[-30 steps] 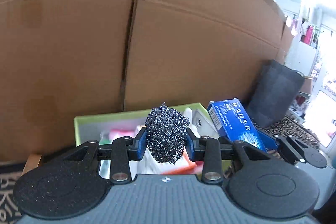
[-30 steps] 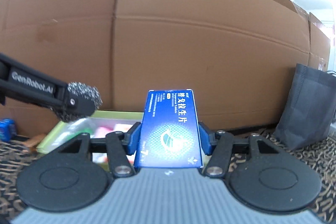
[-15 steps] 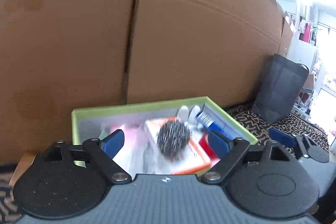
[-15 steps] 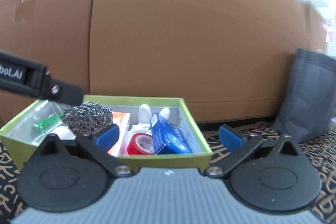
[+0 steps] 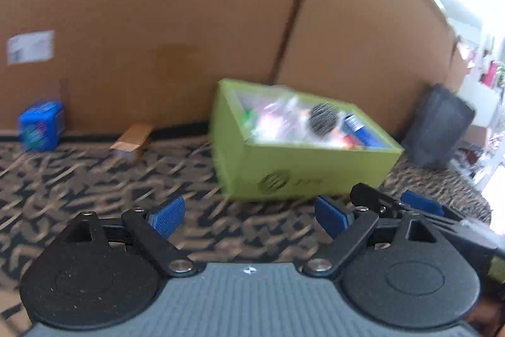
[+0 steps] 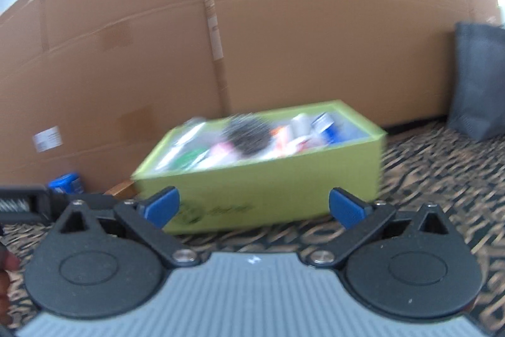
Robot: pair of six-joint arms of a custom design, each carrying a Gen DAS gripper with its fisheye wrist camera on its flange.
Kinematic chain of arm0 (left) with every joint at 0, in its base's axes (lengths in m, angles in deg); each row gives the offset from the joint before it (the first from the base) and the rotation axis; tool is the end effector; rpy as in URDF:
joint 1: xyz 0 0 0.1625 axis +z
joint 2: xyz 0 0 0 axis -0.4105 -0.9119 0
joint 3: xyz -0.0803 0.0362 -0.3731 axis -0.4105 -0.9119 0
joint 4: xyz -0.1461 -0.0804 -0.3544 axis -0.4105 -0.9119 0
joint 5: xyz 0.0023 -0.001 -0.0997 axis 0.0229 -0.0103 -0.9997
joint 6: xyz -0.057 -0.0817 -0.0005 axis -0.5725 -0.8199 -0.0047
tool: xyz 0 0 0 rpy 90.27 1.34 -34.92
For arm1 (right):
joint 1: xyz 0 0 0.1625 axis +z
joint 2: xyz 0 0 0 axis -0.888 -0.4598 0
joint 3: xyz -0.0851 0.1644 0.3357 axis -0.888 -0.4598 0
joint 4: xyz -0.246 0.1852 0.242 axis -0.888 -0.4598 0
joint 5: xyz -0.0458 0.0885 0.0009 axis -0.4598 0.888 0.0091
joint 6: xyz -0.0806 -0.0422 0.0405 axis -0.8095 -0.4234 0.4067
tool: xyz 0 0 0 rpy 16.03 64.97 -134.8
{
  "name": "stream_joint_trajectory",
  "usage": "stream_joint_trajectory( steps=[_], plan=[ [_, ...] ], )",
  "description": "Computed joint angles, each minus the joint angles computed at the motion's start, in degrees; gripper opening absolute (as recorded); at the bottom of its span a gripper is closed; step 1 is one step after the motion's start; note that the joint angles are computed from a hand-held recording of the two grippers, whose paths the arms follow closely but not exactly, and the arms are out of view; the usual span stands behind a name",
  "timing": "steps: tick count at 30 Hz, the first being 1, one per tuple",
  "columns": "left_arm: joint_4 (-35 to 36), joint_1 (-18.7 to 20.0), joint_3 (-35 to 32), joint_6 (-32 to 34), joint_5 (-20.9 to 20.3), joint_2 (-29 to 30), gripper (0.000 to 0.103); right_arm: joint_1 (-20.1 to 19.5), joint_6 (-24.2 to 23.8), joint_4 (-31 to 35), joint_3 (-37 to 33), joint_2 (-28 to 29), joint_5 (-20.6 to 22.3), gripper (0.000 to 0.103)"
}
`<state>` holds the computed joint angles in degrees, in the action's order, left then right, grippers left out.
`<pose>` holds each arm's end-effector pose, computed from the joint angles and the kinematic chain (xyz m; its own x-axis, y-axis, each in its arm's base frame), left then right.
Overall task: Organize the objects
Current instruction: 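Carry the steel wool and blue box into the shoebox and open both tools, then grasp the blue mint tin with the left tool while the right tool grasps the copper box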
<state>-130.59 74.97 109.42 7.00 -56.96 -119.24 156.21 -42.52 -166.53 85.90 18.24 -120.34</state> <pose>-0.1990 -0.5626 0.1175 -0.8563 0.0910 -0.5084 0.4802 0.5028 -0.7187 0.1584 -0.5725 0.1387 -0.8054 -0.2284 0.5470 -0.5902 0.3945 -0.7043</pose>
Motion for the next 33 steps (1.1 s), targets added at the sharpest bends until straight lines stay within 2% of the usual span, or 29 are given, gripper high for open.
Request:
stream_joint_trajectory(
  steps=[6,10,15,20,27,33],
  plan=[
    [-5.9,0.8,7.4,-3.3,7.3,-4.8,0.093,3.4,-0.1,4.1,-0.2,3.9,-2.1,0.103],
    [-5.9,2.1,9.6,-5.9,10.0,-8.0,0.093,5.6,1.1,6.8,-1.4,6.4,-3.5,0.103],
    [-8.5,3.7,9.6,-4.0,12.8,-9.9,0.093,8.5,-1.0,9.3,-4.5,9.6,-5.5,0.103],
    [-7.3,5.8,4.7,0.9,15.3,-9.4,0.093,10.5,-1.9,12.2,-8.2,12.4,-6.9,0.103],
    [2.8,10.1,-4.9,-0.3,13.2,-7.2,0.093,11.7,-2.6,16.4,-13.6,15.9,-9.7,0.103],
    [4.8,12.3,-13.6,5.4,13.5,-2.5,0.093,11.6,-3.0,18.9,-17.4,18.2,-10.6,0.103]
  ],
)
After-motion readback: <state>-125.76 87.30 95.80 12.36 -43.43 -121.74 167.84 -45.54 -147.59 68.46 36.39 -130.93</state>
